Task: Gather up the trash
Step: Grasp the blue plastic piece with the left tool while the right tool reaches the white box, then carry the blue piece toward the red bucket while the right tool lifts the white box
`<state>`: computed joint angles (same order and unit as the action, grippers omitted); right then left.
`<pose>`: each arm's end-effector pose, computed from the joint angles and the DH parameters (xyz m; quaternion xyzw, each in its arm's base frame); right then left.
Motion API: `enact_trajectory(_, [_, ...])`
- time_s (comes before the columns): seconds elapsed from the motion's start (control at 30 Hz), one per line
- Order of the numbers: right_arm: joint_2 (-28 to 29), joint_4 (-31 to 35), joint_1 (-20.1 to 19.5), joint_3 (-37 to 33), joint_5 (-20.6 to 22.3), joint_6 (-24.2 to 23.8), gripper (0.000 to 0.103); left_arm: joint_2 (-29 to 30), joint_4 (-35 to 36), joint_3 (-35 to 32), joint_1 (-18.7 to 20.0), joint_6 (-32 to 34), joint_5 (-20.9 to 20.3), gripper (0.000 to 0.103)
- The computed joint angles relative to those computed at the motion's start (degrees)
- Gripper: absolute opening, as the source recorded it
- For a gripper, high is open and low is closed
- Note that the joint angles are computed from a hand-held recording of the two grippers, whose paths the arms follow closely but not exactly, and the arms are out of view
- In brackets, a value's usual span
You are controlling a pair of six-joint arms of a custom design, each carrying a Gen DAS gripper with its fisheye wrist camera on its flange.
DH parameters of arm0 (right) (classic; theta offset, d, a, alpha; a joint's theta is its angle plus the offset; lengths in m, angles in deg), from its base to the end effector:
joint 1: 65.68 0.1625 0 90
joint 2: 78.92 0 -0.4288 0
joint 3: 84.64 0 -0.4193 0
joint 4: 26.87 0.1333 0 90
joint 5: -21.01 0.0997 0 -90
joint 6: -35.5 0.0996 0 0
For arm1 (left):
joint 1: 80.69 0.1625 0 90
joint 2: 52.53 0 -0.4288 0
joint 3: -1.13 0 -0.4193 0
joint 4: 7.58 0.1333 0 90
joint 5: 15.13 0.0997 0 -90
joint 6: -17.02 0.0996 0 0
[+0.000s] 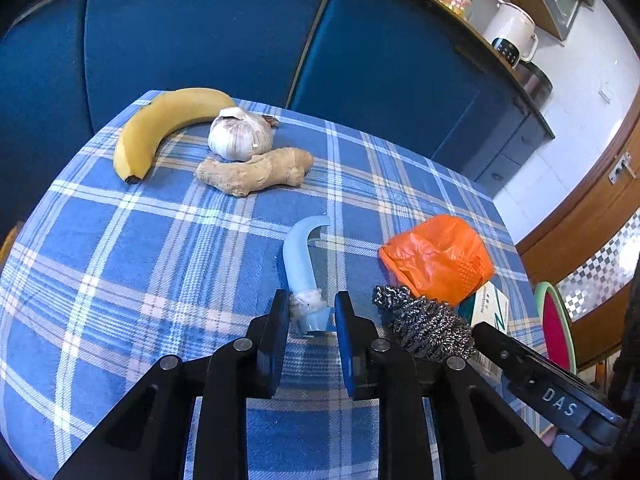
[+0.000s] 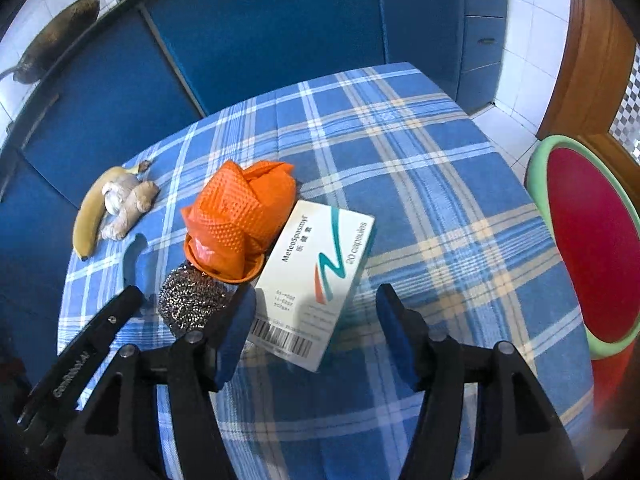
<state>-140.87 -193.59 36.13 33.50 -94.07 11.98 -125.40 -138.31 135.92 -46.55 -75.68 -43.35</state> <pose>0.2038 -0.5295 0.1430 0.2546 -0.9270 0.1512 0.2303 -0.2067 -0.4072 0.1224 -0.1770 0.8301 -0.4430 0.2886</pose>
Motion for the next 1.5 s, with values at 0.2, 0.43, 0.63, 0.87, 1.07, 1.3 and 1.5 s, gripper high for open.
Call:
enact_trajectory(0.2, [1.34,0.72,0.23,-1.11,-0.84,1.39,0.064,-0.38,-0.13,0.30,-0.09,-0.03,-0.15,0.023])
enact_trajectory(0.43, [2.00,-0.75,0.32,-1.27,-1.42,0.66,0.062,-0.27,-0.61,0.36,-0.30,0.56,0.02,0.023])
enact_trajectory(0.63, [0.06,1.11,-0.88,-0.72,0.63,1.79,0.059,0.08,-1.91,0.37,-0.72,2.01,0.23,0.023])
enact_trajectory(0.87, [-4.85,1.03,-2.96,2.55,3.86,-0.39,0.059,0.60,-3.10,0.21,-1.09,3.22,0.22,0.023])
enact_trajectory(1.07, [-9.91,0.06,-4.72,5.73,5.88,-3.63,0.059,2.20,-6.04,-0.30,-1.87,6.80,0.03,0.023])
enact_trajectory(1.3, [-16.69,0.85,-7.87,8.17,8.24,-5.80,0.059,6.08,-8.45,-3.04,-2.87,12.46,-1.30,0.023])
enact_trajectory(1.5, [-21.77,1.70,-11.26,8.77,10.22,-7.04,0.059,9.22,-10.45,-6.57,-4.62,18.64,-2.66,0.023])
